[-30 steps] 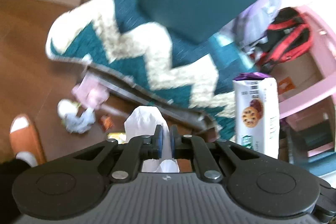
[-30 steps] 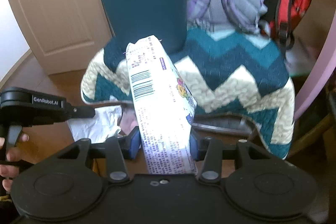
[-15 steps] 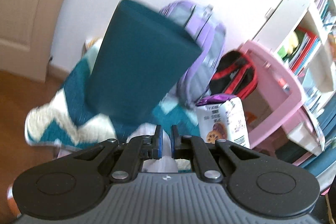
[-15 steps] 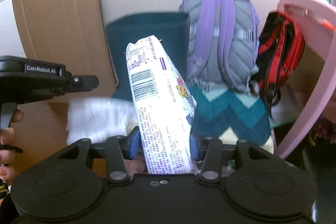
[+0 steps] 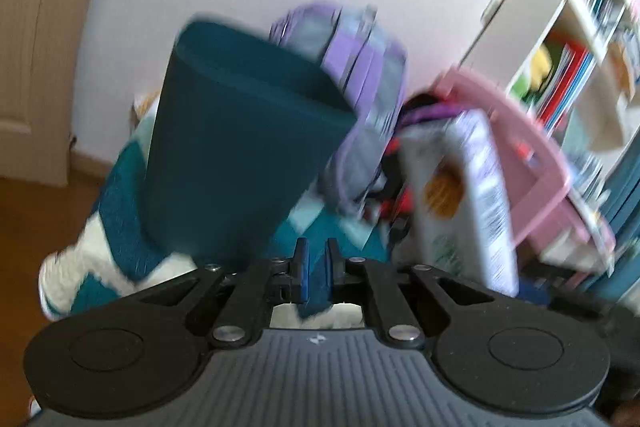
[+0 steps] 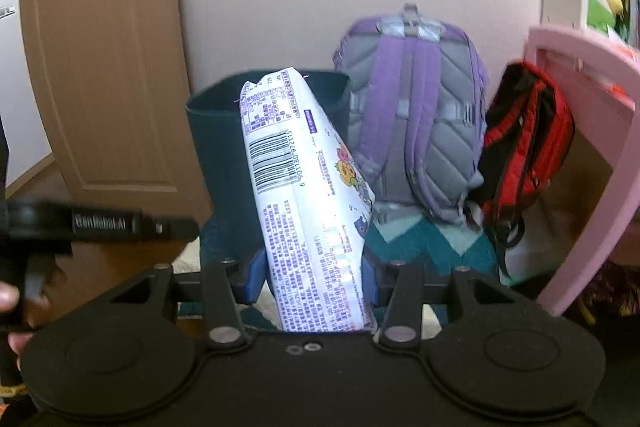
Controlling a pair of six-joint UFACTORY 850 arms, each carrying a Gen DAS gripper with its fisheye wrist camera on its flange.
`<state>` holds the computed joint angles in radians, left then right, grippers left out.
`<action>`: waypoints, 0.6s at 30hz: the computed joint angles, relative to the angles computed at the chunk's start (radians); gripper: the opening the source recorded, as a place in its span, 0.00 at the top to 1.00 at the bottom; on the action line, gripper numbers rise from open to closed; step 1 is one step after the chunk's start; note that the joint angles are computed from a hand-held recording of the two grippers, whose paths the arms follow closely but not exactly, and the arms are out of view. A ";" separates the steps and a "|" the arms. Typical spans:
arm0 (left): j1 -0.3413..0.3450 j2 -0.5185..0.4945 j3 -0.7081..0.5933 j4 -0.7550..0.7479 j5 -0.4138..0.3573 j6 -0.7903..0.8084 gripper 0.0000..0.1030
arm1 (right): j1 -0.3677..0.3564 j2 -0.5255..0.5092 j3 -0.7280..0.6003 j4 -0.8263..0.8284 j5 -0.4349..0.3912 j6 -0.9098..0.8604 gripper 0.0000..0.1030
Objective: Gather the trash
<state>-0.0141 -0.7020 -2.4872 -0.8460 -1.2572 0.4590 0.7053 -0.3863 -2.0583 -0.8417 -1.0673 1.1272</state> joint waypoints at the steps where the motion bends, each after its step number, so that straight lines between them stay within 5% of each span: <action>1: -0.003 0.031 0.072 0.004 0.015 0.014 0.93 | 0.000 0.016 0.033 0.005 0.005 0.019 0.56; 7: -0.032 0.126 0.346 0.062 0.075 0.106 0.92 | -0.023 0.132 0.307 0.039 0.070 0.166 0.56; 10: -0.052 0.147 0.445 0.112 0.100 0.137 0.84 | -0.041 0.161 0.409 0.069 0.107 0.214 0.56; 15: -0.088 0.172 0.611 0.162 0.187 0.166 0.28 | -0.074 0.169 0.523 0.113 0.183 0.243 0.56; 18: -0.108 0.158 0.677 0.187 0.225 0.168 0.25 | -0.094 0.158 0.561 0.136 0.227 0.232 0.56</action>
